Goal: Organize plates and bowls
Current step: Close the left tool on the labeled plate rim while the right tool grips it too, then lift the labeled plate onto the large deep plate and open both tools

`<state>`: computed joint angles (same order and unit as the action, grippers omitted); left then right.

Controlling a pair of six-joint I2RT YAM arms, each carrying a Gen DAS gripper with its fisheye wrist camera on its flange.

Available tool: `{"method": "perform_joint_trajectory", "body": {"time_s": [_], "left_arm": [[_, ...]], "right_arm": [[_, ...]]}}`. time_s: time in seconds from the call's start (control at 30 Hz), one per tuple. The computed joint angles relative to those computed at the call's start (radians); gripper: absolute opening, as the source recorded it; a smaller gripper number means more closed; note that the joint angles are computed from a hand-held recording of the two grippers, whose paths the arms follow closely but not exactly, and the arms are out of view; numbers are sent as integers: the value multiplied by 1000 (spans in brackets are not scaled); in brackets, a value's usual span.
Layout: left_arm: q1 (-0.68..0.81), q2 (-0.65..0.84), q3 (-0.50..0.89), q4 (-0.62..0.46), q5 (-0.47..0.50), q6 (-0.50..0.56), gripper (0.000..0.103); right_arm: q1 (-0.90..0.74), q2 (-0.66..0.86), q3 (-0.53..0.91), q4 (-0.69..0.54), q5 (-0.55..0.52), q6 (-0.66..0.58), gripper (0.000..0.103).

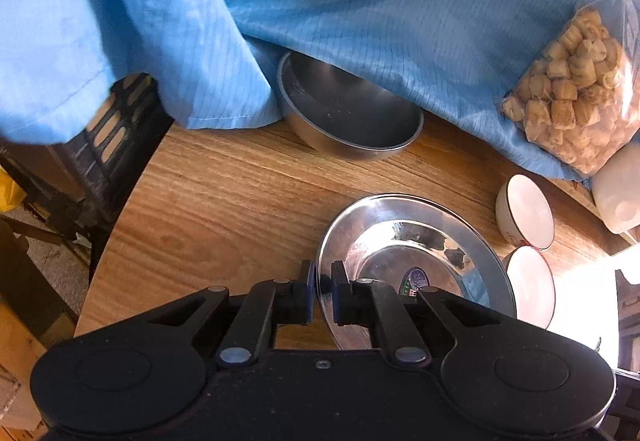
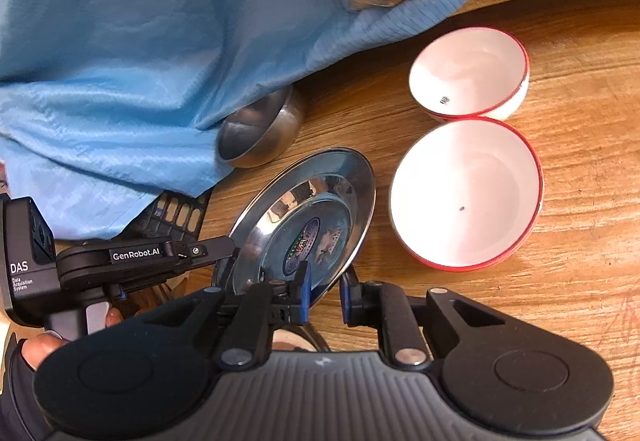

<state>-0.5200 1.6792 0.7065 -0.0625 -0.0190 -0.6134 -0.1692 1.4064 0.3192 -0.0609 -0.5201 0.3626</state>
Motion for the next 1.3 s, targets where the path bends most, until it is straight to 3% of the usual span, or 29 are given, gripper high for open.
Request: {"method": "perform_joint_trajectory", "body": {"time_s": [0.37, 0.8, 1.3], "left_arm": [[-94, -211, -123, -63, -130, -158, 8], [-240, -470, -222, -323, -242, -406, 8], [-502, -560, -268, -515, -371, -800, 9]], "right_arm": [[-69, -70, 48, -206, -123, -225, 17], [-86, -15, 151, -484, -212, -575, 18], [-31, 36, 184, -607, -204, -724, 19]]}}
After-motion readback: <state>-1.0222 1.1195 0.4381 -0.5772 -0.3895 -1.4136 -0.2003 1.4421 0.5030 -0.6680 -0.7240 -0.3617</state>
